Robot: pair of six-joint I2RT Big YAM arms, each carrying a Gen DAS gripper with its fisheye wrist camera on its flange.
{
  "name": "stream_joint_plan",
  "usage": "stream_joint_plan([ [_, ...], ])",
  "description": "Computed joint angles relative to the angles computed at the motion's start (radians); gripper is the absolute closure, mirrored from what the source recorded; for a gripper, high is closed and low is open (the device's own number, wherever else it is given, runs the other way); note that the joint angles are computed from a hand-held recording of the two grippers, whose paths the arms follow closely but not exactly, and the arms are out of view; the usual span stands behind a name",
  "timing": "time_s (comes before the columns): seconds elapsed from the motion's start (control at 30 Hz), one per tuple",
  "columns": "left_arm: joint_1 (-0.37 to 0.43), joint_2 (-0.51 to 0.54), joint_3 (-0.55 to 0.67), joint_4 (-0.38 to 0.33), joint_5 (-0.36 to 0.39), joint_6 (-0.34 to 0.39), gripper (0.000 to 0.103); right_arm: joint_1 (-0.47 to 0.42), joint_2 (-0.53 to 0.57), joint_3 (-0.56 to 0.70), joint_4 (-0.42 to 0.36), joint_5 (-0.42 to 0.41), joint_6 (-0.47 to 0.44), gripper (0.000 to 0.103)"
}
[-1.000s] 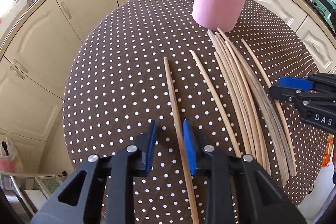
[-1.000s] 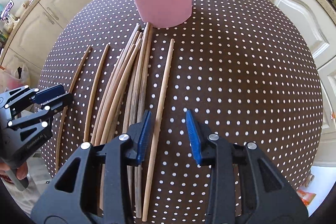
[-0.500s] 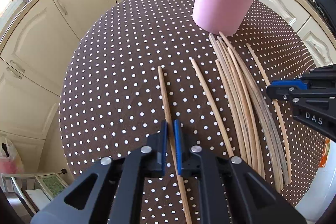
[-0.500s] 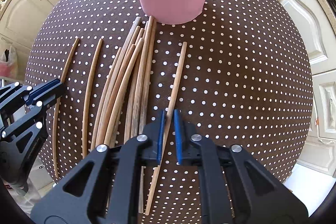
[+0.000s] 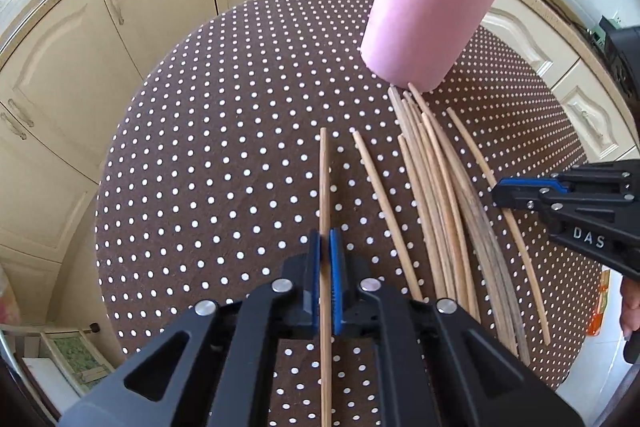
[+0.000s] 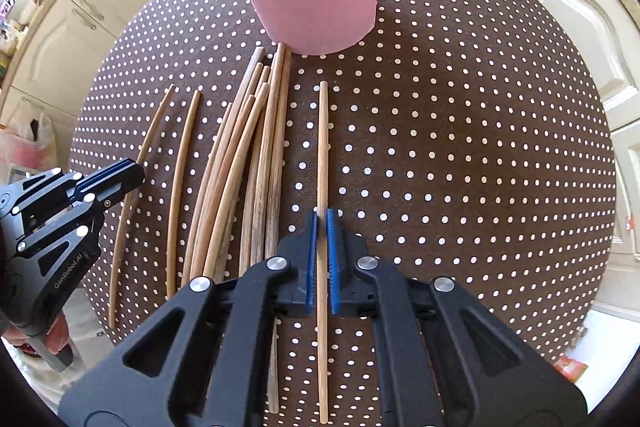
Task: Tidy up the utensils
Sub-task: 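Close the left gripper on one chopstick while the right gripper closes on another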
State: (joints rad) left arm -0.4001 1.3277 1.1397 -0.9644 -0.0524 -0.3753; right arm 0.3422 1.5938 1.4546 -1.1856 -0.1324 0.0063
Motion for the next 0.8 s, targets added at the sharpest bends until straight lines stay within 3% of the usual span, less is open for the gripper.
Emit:
stream_joint_plan([
  [0.47,-0.043,-0.127,-0.003,0.127,-0.034,0.014,0.098,-0.1,-0.27,-0.183,0.121,-0.176,-0.062,0.097],
  [0.53,-0.077,-0.191,-0.046,0.14,-0.051,-0.002,0.098,-0.113,-0.317,-0.191,0.123,-0.198,-0.068,0.097],
  [0.8,-0.15,-0.237,-0.023,0.201,-0.11,0.017,0.098,-0.147,-0.409,-0.19,0.161,-0.308,-0.076,0.097],
])
